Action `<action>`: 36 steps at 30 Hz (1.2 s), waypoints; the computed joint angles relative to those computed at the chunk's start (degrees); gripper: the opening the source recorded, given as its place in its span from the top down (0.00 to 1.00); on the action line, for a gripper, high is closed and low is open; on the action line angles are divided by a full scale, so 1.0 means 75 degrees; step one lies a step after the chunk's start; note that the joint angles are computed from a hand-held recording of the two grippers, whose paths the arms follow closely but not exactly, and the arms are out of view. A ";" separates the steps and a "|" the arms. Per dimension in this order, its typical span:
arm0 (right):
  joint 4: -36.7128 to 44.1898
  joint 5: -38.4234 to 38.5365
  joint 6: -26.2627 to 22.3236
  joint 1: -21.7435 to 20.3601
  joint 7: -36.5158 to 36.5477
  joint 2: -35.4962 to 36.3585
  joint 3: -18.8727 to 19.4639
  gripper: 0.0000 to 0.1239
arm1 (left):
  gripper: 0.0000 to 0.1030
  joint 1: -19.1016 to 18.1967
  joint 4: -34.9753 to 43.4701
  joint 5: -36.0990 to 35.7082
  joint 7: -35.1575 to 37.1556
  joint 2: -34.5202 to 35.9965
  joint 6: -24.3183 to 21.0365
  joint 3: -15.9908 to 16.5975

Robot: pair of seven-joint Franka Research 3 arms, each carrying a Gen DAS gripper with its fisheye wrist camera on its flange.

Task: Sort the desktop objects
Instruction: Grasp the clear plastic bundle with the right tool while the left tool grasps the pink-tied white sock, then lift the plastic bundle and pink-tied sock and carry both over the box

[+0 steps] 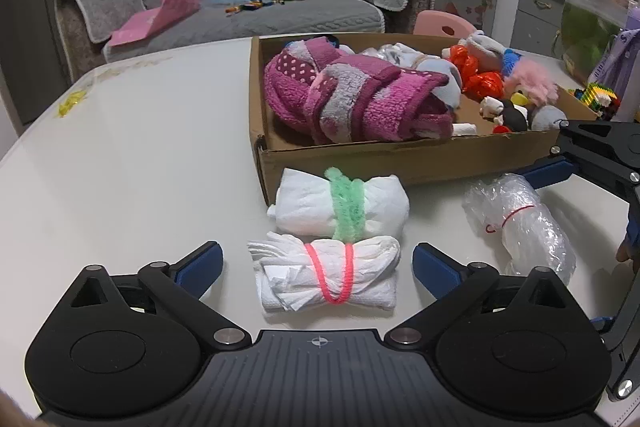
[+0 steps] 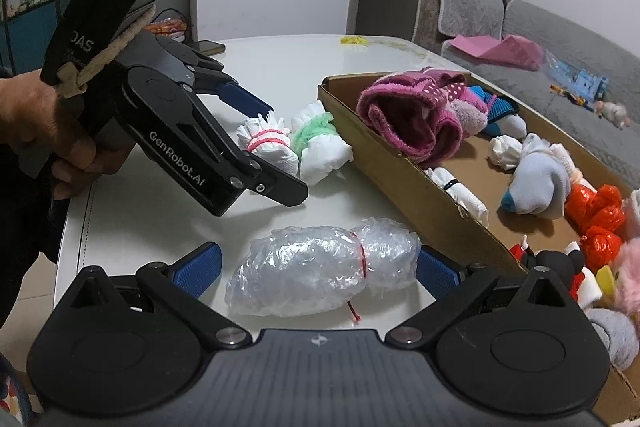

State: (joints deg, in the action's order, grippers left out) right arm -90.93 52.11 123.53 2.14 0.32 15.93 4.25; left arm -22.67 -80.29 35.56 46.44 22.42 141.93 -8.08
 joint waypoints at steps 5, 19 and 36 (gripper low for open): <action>-0.0047 0.0064 -0.0038 -0.0014 -0.0004 -0.0026 0.0004 0.23 | 0.04 0.0037 -0.0116 -0.0052 0.0055 -0.0067 0.0137 -0.0025; -0.0401 0.0290 -0.0160 -0.0035 0.0025 -0.0294 -0.0049 0.39 | 0.25 0.0070 -0.0728 0.0189 -0.0180 -0.0450 0.0628 -0.0047; -0.1125 0.0381 -0.0057 0.0071 0.0114 -0.0849 -0.0307 0.40 | 0.28 0.0083 -0.1773 0.0819 -0.0947 -0.1188 0.0866 -0.0224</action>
State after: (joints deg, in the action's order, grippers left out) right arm -99.37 54.97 123.10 2.67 1.18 9.57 1.95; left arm -22.05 -93.59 41.70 39.34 13.51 148.42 -9.77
